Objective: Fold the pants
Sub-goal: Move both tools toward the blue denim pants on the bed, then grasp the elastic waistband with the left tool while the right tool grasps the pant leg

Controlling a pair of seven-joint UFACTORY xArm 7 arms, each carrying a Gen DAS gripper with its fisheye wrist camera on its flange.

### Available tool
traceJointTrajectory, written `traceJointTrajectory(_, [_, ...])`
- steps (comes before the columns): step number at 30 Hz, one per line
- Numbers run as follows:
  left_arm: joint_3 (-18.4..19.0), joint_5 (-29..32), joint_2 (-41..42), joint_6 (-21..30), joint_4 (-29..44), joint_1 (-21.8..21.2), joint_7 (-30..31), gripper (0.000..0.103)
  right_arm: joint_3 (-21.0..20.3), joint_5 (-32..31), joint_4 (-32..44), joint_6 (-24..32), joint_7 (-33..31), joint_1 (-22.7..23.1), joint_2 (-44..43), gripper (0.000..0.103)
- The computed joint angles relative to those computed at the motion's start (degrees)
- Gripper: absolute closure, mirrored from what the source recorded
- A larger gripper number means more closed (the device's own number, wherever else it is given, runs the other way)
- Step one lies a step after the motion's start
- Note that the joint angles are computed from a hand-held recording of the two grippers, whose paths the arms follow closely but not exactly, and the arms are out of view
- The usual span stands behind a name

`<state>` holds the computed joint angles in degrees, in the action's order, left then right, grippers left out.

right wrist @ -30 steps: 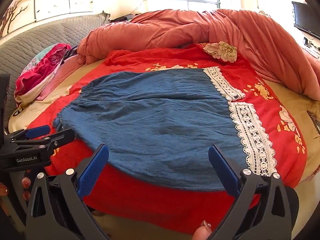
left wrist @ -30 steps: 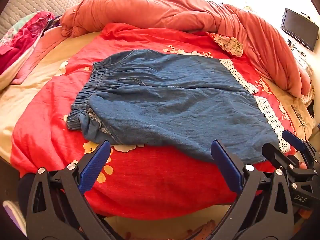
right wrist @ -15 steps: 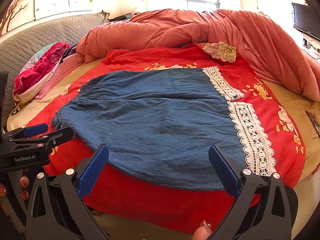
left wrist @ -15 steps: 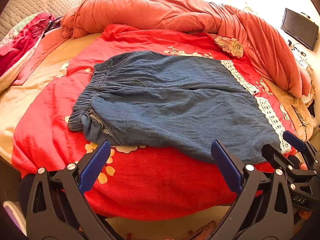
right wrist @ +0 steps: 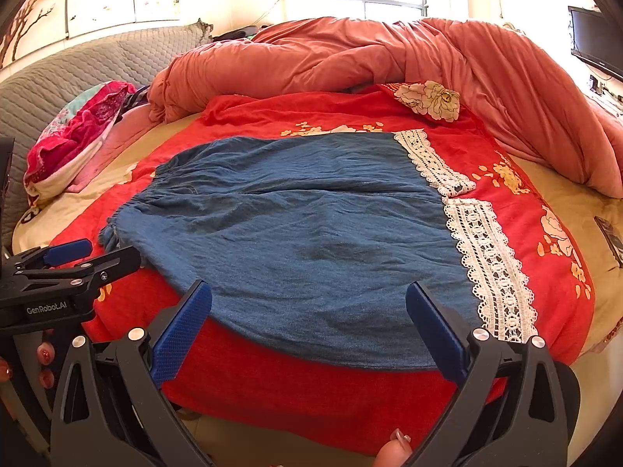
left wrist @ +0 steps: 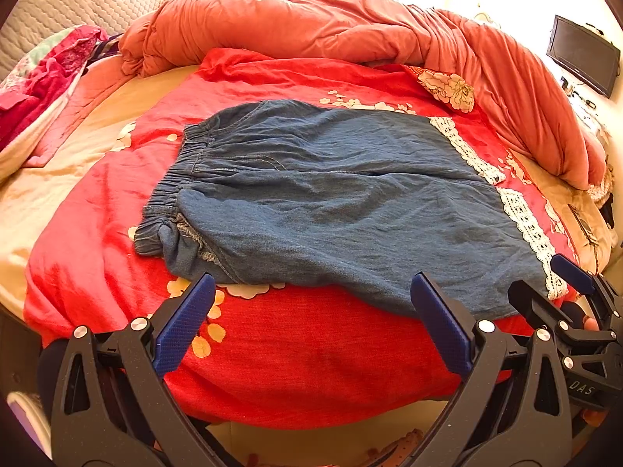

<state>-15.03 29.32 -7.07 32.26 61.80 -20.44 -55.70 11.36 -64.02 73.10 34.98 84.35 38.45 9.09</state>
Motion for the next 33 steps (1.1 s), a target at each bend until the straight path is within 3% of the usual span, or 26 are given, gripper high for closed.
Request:
traceJointTrajectory(19, [0.29,-1.05,0.13,0.00,0.34,0.13,1.10,0.008,-0.44,0.47,0.98,0.07,-0.89,0.19,0.82,0.004])
traceJointTrajectory(27, [1.49,-2.47,2.54,0.02,2.48,0.07,3.30,0.008,-1.47,3.56,3.49,-1.70,-4.57,-0.46,2.63,0.004])
traceJointTrajectory(33, [3.04,-2.41,5.15,0.54,5.76,0.40,4.88,0.008,-3.11,7.01,8.51,-3.30,-10.98,-0.87,5.88,0.004])
